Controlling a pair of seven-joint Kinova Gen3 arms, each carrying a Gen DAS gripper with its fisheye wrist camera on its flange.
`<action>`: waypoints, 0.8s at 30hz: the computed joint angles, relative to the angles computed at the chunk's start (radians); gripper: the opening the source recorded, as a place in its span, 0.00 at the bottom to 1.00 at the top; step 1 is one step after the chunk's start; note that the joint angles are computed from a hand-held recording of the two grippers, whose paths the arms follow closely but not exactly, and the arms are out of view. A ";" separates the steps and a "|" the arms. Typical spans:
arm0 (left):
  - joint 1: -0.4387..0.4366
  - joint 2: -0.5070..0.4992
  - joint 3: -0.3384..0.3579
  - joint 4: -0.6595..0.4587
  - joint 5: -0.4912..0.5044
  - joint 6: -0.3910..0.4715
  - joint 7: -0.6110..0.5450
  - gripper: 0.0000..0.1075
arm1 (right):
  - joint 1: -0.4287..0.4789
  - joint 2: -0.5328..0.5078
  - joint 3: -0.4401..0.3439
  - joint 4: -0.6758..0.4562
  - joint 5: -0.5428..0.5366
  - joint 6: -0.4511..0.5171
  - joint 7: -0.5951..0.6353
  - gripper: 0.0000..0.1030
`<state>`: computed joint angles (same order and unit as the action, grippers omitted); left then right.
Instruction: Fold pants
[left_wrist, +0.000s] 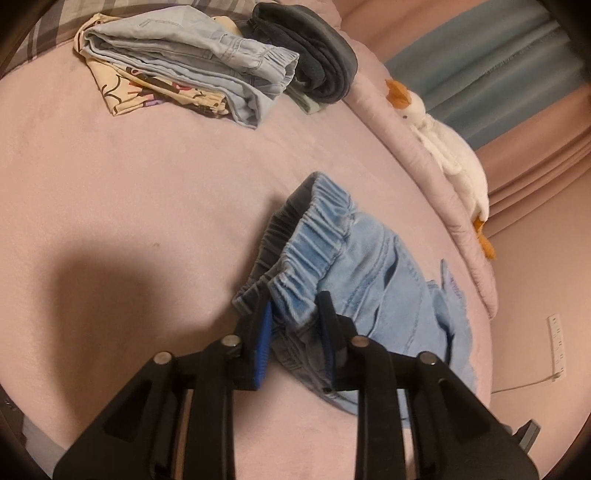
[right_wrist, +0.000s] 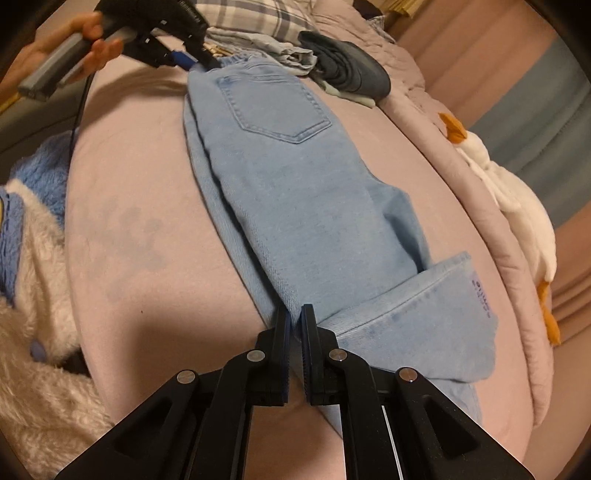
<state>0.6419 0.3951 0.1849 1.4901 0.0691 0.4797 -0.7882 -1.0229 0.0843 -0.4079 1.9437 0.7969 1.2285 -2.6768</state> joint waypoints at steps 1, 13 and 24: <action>0.023 -0.001 -0.024 -0.011 -0.023 0.029 0.022 0.40 | 0.000 -0.006 0.000 0.002 0.000 -0.002 -0.006 0.06; 0.296 -0.005 -0.142 -0.164 -0.342 0.242 -0.016 0.52 | 0.106 -0.255 0.164 0.075 -0.306 -0.335 0.128 0.34; 0.208 0.365 0.307 -0.634 -0.281 0.397 -0.431 0.52 | 0.560 -0.247 0.365 0.018 -0.523 -0.396 0.149 0.47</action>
<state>0.8500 0.7605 0.4920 0.8557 -0.2120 0.8764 -1.2192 -0.4632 -0.1624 -0.0431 1.9618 0.2739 0.8327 -2.5282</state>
